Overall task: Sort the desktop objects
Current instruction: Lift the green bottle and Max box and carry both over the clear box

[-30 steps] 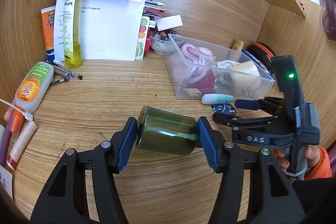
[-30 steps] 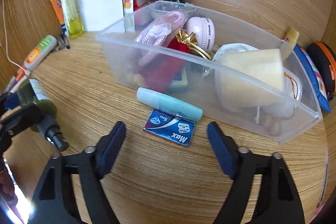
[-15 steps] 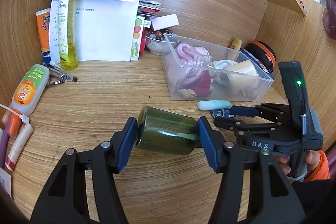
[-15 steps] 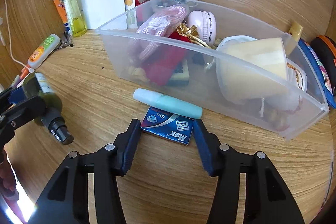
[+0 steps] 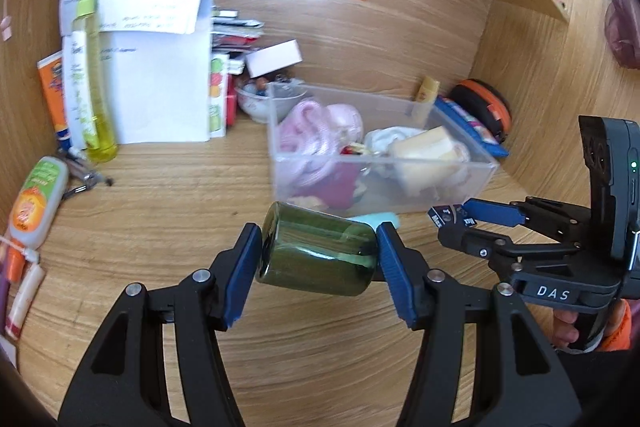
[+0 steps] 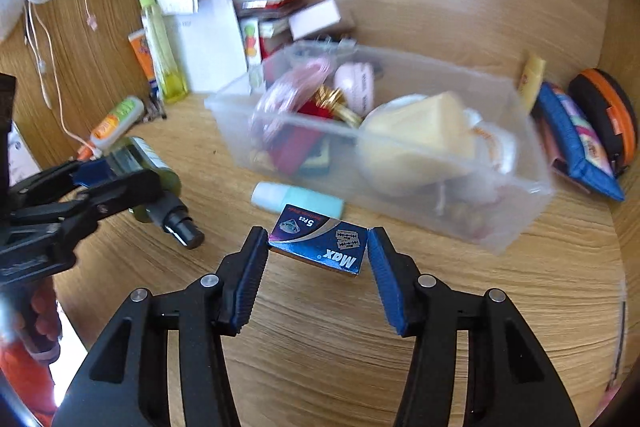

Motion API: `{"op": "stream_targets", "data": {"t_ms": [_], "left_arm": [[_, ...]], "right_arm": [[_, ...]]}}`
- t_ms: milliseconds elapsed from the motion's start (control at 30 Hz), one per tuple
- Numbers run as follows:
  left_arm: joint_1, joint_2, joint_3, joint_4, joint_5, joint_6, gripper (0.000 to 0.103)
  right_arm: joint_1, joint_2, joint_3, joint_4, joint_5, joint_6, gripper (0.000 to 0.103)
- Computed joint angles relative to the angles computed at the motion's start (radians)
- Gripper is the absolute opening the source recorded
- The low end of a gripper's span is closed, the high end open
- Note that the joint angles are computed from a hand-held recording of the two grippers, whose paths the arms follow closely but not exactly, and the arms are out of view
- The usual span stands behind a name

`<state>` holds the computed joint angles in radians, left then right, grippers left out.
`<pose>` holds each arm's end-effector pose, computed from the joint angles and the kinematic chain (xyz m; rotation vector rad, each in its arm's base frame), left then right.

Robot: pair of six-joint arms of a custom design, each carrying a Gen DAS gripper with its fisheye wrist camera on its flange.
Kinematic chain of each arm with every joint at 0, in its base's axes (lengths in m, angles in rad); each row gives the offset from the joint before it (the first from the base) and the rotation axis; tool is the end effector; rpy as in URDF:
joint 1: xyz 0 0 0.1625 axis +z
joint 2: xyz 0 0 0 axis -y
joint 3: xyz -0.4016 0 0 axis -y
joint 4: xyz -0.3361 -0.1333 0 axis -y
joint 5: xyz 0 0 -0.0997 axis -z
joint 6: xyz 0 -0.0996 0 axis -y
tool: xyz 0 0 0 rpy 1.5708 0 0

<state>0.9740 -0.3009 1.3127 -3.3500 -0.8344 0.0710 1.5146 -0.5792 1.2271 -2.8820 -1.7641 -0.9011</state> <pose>-0.2193 -0.6789 0.0127 0.4295 2.3683 -1.1656 0.0723 -0.7481 0.1638 0.9826 -2.3966 0.6757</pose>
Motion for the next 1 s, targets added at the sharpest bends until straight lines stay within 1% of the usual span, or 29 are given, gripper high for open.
{"op": "stream_targets", "data": {"t_ms": [33, 200, 467, 633, 800, 1000], "left_arm": [[0.0, 0.003, -0.01, 0.003, -0.013, -0.002, 0.058], [-0.01, 0.025, -0.066, 0.019, -0.004, 0.011, 0.058], [-0.016, 0.065, -0.176, 0.03, 0.028, 0.065, 0.058], [-0.01, 0.1, -0.276, 0.071, 0.036, 0.095, 0.058], [-0.002, 0.129, -0.358, 0.126, 0.017, 0.111, 0.058], [0.013, 0.169, -0.462, 0.198, -0.006, 0.117, 0.058]], "right_arm": [[-0.002, -0.009, 0.005, -0.007, 0.011, -0.001, 0.048], [-0.013, -0.04, 0.002, -0.015, 0.056, -0.006, 0.048], [-0.025, -0.03, -0.088, 0.029, 0.086, -0.002, 0.048], [-0.021, -0.012, -0.142, 0.043, 0.093, -0.015, 0.048], [-0.02, 0.013, -0.2, 0.06, 0.093, -0.014, 0.048], [-0.018, 0.059, -0.298, 0.114, 0.079, -0.008, 0.048]]}}
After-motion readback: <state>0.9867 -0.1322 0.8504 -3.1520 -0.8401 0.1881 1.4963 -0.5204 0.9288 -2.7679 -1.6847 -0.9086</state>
